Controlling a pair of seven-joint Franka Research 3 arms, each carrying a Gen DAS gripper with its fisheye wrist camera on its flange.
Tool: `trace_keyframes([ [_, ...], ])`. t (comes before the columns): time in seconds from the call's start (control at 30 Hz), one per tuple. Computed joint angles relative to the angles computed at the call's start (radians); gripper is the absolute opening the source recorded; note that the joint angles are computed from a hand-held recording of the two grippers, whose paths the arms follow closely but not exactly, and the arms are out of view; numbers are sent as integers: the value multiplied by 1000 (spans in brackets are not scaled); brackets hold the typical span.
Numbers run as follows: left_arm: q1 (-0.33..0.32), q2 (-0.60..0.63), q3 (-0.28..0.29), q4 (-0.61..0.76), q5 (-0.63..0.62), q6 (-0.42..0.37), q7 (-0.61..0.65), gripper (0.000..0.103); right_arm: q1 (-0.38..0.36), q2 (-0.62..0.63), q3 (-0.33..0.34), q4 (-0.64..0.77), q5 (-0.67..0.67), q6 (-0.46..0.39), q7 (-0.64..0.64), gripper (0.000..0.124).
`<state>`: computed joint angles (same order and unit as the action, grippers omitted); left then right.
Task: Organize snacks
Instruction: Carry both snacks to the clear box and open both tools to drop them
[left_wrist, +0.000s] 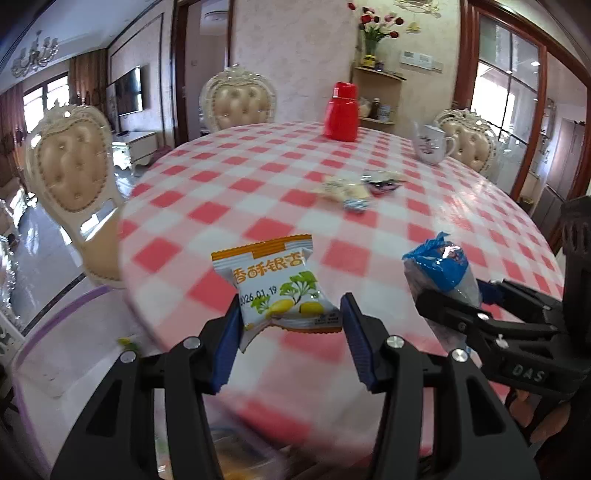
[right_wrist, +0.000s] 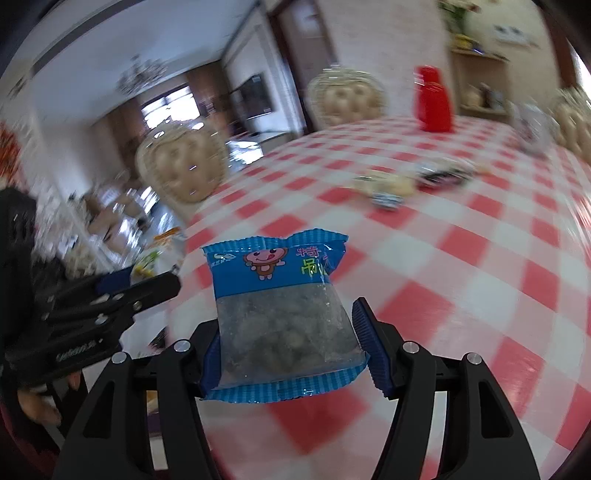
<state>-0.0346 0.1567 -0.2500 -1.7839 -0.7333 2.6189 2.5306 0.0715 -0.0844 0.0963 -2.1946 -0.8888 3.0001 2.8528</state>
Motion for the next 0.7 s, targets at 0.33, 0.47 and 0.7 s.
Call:
trace_keyframes([
  [0.33,100,29,66,59,77,-117,-6,52,194,200,13,245,212,-105,-396,62],
  [0.47,119,64,82,94,169,-107,-58,53,247,280,14,337,298,-154,-531,62],
  [0.7,81,117,144,117,550,10,-330,86,270,415,42,487,510,-180,-777,77],
])
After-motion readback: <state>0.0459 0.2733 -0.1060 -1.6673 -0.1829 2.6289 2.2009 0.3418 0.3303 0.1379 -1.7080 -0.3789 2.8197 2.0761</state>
